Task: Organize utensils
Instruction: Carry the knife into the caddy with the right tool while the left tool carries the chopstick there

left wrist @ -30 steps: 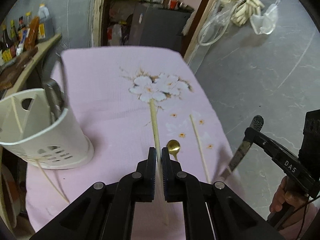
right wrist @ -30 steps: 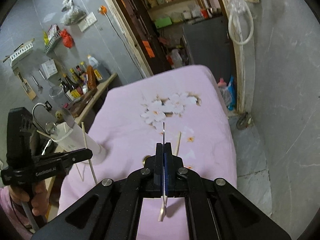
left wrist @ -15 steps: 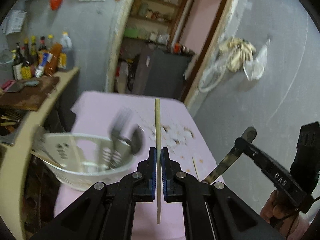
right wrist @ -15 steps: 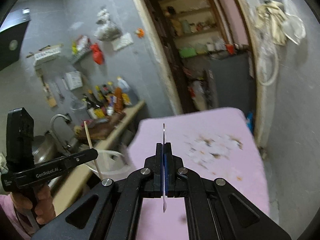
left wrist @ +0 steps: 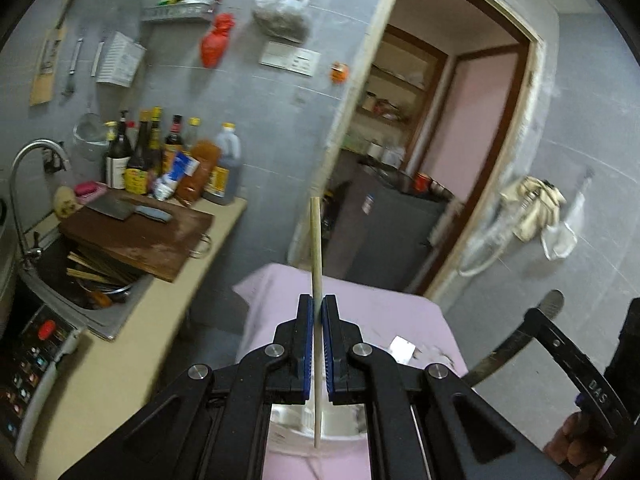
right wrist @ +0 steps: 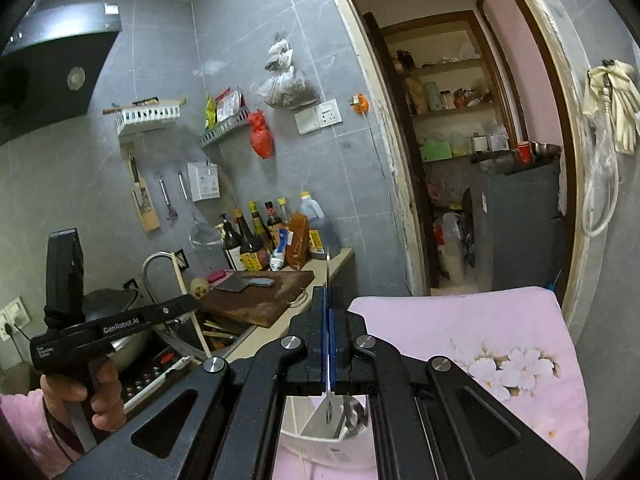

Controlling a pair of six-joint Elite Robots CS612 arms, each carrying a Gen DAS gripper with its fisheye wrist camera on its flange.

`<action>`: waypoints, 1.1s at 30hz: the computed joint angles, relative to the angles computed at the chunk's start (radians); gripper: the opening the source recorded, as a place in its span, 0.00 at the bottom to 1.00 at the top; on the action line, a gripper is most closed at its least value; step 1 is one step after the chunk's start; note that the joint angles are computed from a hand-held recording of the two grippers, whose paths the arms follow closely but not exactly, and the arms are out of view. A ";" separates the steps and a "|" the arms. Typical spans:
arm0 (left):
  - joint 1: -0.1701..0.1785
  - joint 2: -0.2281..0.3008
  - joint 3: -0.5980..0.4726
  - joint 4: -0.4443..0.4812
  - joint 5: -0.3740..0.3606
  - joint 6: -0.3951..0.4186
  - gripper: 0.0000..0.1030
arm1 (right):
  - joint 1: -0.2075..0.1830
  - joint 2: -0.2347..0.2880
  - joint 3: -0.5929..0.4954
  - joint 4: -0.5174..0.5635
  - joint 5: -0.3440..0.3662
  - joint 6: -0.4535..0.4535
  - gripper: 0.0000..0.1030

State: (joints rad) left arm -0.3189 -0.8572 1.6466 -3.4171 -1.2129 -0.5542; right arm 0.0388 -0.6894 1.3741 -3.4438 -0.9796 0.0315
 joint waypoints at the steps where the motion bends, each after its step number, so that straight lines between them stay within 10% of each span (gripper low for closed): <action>1: 0.006 0.007 -0.006 -0.005 0.003 -0.002 0.05 | 0.006 0.004 -0.008 0.018 -0.014 -0.007 0.01; 15: 0.044 0.076 -0.080 -0.023 -0.054 0.046 0.05 | 0.049 0.042 -0.040 0.135 -0.170 -0.041 0.01; 33: 0.048 0.098 -0.073 0.066 -0.143 0.111 0.05 | 0.062 0.056 -0.039 0.209 -0.190 0.002 0.02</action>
State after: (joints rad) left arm -0.2712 -0.7590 1.5737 -3.3514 -1.3556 -0.4434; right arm 0.1012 -0.6332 1.3349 -3.2349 -1.1697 0.0332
